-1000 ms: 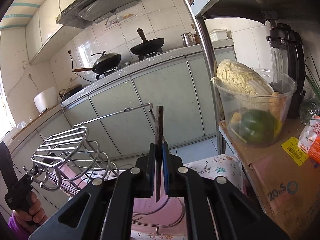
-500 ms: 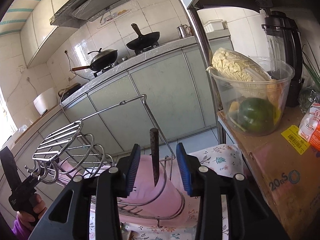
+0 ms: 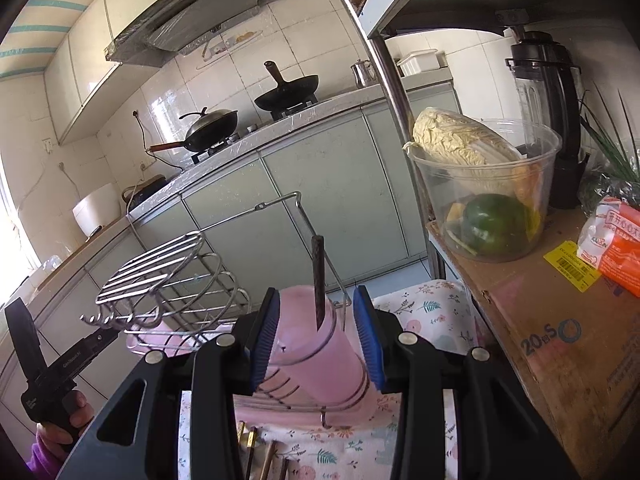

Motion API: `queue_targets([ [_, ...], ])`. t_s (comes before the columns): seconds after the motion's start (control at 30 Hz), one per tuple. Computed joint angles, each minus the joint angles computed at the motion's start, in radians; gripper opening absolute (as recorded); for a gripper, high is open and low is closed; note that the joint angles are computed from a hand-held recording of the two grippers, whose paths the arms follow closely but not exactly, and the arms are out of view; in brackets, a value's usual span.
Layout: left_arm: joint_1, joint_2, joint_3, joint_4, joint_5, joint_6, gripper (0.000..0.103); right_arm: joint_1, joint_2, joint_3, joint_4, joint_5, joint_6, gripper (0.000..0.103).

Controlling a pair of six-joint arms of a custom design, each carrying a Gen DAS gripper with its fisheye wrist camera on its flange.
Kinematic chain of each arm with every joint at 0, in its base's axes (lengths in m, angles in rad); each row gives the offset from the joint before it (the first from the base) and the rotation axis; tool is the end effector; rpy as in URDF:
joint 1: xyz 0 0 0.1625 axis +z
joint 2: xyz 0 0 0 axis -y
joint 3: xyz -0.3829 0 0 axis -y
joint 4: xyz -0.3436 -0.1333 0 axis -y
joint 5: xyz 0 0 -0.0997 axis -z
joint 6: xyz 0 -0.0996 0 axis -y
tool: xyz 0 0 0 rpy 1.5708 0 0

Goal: Organize utensils
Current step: 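Open the left tool over the pink cup while the right tool drops its chopstick in, then grasp a wooden chopstick with the left tool while the right tool grasps a dark chopstick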

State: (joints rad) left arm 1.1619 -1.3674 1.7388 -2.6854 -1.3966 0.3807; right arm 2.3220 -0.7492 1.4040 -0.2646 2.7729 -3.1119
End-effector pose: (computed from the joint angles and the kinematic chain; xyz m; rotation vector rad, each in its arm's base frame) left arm -0.0755 -0.5529 0.4080 0.9830 2.6053 -1.0879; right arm 0.4037 -0.3731 0.1082 -0.1426 -2.0377 1.6344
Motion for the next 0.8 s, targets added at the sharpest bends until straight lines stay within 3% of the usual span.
queue_targets([
  [0.07, 0.002, -0.025, 0.013, 0.029, 0.000, -0.003, 0.038, 0.011, 0.012, -0.008, 0.039, 0.010, 0.041, 0.038],
  [0.27, 0.015, -0.086, 0.043, 0.149, 0.016, -0.013, 0.038, 0.041, 0.082, -0.057, 0.254, 0.019, 0.276, 0.038],
  [0.43, 0.019, -0.103, 0.047, 0.281, 0.064, -0.038, 0.037, 0.038, 0.141, -0.085, 0.429, -0.024, 0.483, 0.038],
  [0.63, 0.036, -0.047, -0.018, 0.549, 0.100, -0.145, 0.037, -0.012, 0.157, -0.067, 0.555, -0.193, 0.666, 0.038],
  [0.8, 0.042, 0.007, -0.047, 0.648, 0.118, -0.210, 0.037, -0.062, 0.151, -0.057, 0.586, -0.369, 0.703, 0.032],
])
